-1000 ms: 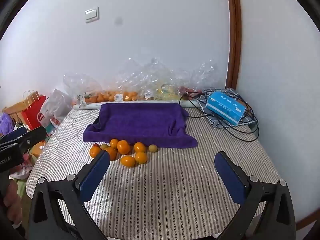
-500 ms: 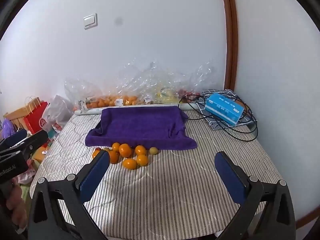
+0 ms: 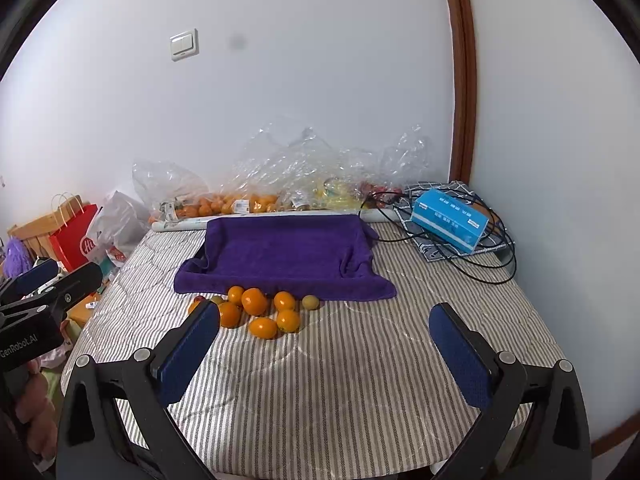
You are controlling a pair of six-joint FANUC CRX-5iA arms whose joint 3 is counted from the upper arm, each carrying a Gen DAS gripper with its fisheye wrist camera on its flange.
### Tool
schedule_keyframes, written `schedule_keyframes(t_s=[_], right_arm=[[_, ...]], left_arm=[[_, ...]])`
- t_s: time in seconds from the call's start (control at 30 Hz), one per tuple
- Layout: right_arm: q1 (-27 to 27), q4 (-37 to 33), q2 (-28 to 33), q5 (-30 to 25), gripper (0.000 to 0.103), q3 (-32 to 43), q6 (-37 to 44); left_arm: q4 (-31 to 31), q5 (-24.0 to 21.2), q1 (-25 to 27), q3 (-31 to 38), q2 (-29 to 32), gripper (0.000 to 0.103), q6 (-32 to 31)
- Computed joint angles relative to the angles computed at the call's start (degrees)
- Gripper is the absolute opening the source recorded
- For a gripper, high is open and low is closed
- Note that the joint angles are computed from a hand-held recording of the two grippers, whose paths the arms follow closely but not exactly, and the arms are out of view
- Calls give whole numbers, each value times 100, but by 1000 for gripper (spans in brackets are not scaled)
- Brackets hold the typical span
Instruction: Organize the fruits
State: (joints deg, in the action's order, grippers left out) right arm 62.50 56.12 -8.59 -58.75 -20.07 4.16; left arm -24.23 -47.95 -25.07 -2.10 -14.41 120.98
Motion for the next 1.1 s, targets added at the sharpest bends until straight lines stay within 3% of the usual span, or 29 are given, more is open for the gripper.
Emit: schedule_keyframes(t_s=[1.1], right_arm=[[119,195,-76,-41,103,-86,-82]], left_arm=[[37,119,2,-135,-93,103,57]])
